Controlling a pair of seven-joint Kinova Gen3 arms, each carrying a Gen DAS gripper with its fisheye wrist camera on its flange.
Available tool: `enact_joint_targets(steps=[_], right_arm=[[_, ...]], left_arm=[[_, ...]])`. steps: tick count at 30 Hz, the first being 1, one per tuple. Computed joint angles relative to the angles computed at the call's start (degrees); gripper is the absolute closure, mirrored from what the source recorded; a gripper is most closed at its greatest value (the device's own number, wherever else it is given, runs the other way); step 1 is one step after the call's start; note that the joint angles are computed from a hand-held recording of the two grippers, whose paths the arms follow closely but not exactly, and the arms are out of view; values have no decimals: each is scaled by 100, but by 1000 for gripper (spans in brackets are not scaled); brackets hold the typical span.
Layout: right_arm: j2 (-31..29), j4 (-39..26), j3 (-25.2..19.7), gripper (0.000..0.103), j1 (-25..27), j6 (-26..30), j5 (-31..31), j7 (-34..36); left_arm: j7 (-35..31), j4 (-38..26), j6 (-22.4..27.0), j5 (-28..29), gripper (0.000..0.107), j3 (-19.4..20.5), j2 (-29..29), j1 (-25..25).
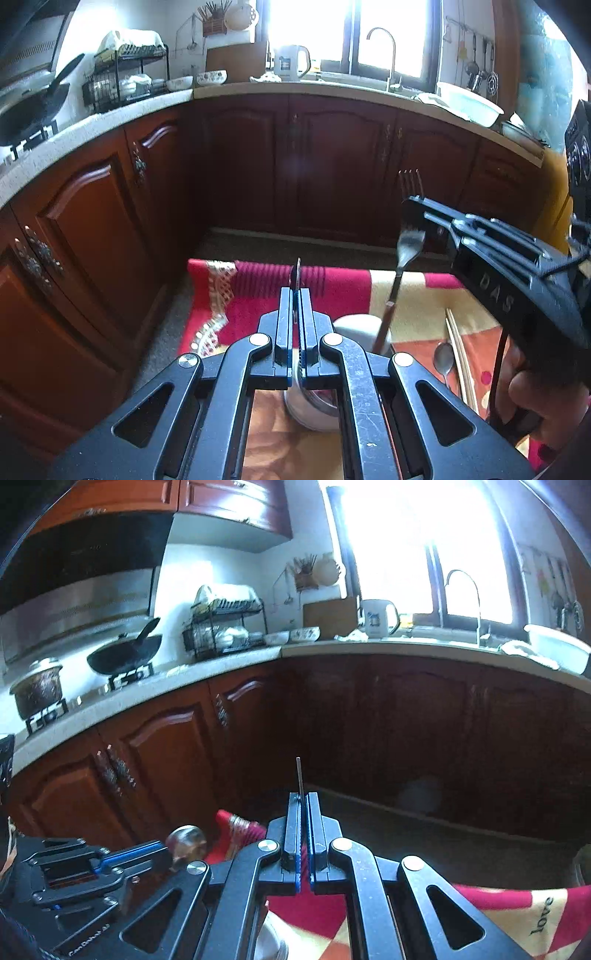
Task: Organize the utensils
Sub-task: 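Lower spoon and fork into the jar and open both tools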
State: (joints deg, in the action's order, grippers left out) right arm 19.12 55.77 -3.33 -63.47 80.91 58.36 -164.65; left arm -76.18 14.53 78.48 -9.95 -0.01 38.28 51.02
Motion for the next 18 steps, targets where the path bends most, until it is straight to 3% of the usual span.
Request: enact_joint_targets(steps=[8, 13, 18], right_arm=[[-163, 418, -230, 101, 94, -192, -309, -212], [-128, 442, -298, 100, 32, -177, -402, -123], [-416, 761, -406, 98, 327, -647, -844, -408]], left_arm=[[246, 708, -324, 16, 107, 94, -235, 24], [342, 810, -340, -11, 107, 168, -265, 23], [460, 1062, -466, -9, 107, 218, -412, 11]])
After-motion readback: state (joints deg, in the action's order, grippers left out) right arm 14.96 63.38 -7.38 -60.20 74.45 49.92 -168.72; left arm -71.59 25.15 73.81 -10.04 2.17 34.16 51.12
